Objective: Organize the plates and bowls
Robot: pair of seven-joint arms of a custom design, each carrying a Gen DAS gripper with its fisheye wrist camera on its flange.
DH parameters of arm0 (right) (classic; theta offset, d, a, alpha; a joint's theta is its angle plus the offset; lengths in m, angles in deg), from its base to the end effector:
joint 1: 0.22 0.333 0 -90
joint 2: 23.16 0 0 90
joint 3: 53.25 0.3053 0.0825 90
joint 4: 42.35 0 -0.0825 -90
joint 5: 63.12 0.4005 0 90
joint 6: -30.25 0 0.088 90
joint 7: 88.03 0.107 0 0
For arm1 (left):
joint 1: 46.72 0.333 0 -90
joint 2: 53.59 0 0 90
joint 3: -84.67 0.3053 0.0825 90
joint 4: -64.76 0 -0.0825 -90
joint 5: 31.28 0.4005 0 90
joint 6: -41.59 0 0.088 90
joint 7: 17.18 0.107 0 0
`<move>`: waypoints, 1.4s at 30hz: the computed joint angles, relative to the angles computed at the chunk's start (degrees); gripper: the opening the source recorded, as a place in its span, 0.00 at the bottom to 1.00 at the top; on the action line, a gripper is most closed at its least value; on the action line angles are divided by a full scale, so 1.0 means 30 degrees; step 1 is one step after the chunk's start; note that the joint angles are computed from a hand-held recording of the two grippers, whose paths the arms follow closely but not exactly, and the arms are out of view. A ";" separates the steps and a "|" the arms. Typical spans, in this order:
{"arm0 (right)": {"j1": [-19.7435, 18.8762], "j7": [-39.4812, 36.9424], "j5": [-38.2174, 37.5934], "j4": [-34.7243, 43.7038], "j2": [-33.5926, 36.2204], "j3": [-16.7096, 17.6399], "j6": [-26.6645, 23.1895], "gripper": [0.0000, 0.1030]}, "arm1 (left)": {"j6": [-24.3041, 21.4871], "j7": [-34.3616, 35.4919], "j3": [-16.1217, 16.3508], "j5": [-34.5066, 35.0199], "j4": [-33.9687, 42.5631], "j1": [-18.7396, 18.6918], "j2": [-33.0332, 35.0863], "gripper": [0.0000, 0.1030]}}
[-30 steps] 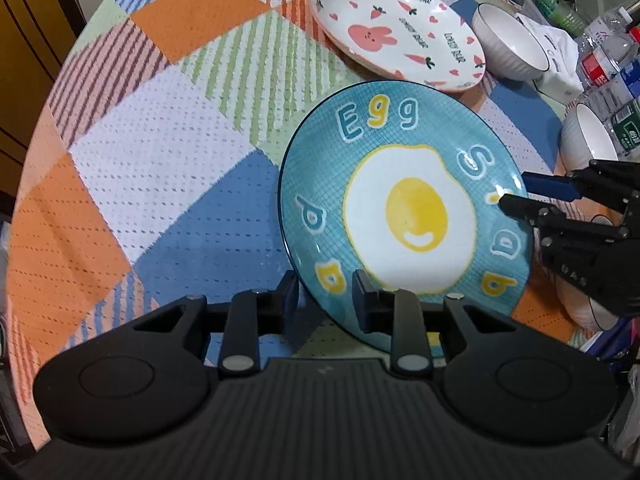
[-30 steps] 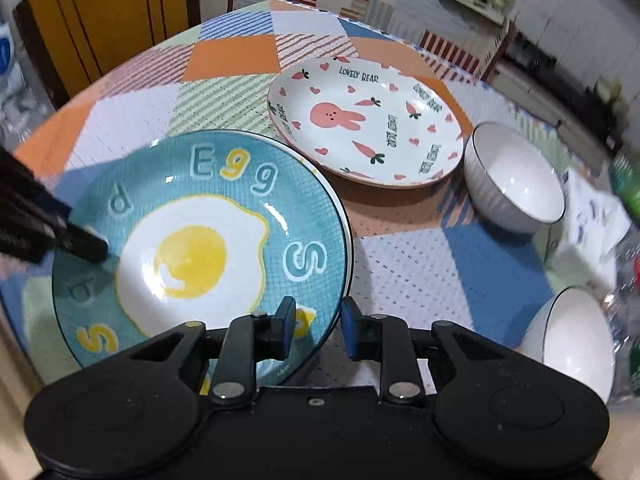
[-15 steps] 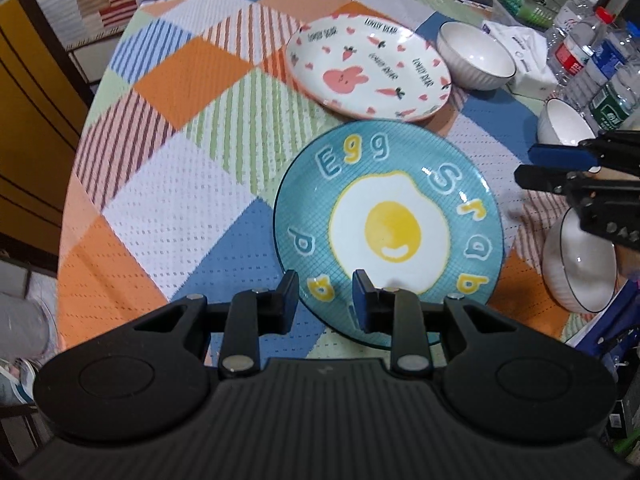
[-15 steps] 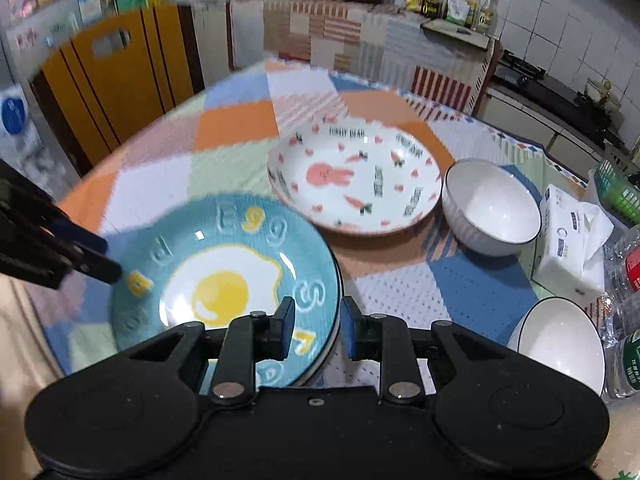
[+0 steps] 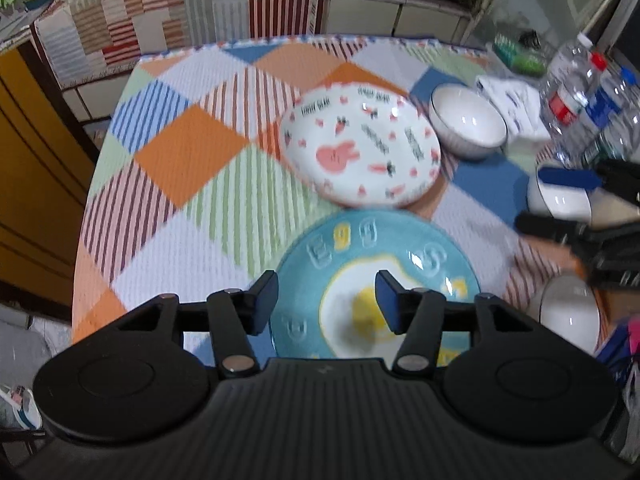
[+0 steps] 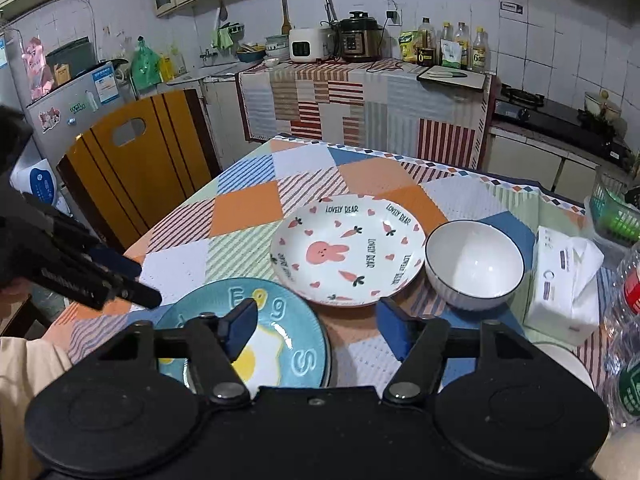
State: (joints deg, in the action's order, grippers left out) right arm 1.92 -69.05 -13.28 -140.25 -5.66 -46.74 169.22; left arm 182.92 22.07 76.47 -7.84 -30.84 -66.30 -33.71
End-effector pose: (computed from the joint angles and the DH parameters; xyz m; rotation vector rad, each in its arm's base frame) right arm 0.6843 0.0997 0.4418 -2.1769 0.8616 -0.2386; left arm 0.6275 -0.3189 0.4384 -2.0998 1.7901 -0.5952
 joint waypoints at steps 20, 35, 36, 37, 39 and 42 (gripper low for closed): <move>-0.0865 1.4149 -0.0729 0.8891 0.8813 0.1612 -0.1832 0.72 | 0.2552 -0.2998 0.1986 -0.0080 0.5091 0.1027 0.5851 0.81; -0.0497 1.5941 -0.2472 1.0481 1.1167 0.2763 0.2266 0.26 | 0.3880 -0.1532 0.1706 -0.3518 0.8632 0.1507 0.9720 0.58; -0.0511 1.6401 -0.2487 1.0613 1.1282 0.2769 0.2294 0.22 | 0.3959 -0.1731 0.2131 -0.3306 0.8799 0.1148 0.9841 0.56; -0.0550 1.6819 -0.2571 1.0789 1.1418 0.2738 0.2208 0.15 | 0.3882 -0.1653 0.2229 -0.3270 0.9022 0.1039 0.9976 0.47; -0.0795 1.7344 -0.2544 1.1126 1.1713 0.2911 0.1919 0.09 | 0.3223 -0.2298 0.2936 -0.2908 0.9670 0.0487 1.0289 0.36; -0.1079 1.7211 -0.2475 1.1508 1.2039 0.3210 0.1473 0.08 | 0.3253 -0.2326 0.3100 -0.2412 0.9924 0.0369 1.0511 0.31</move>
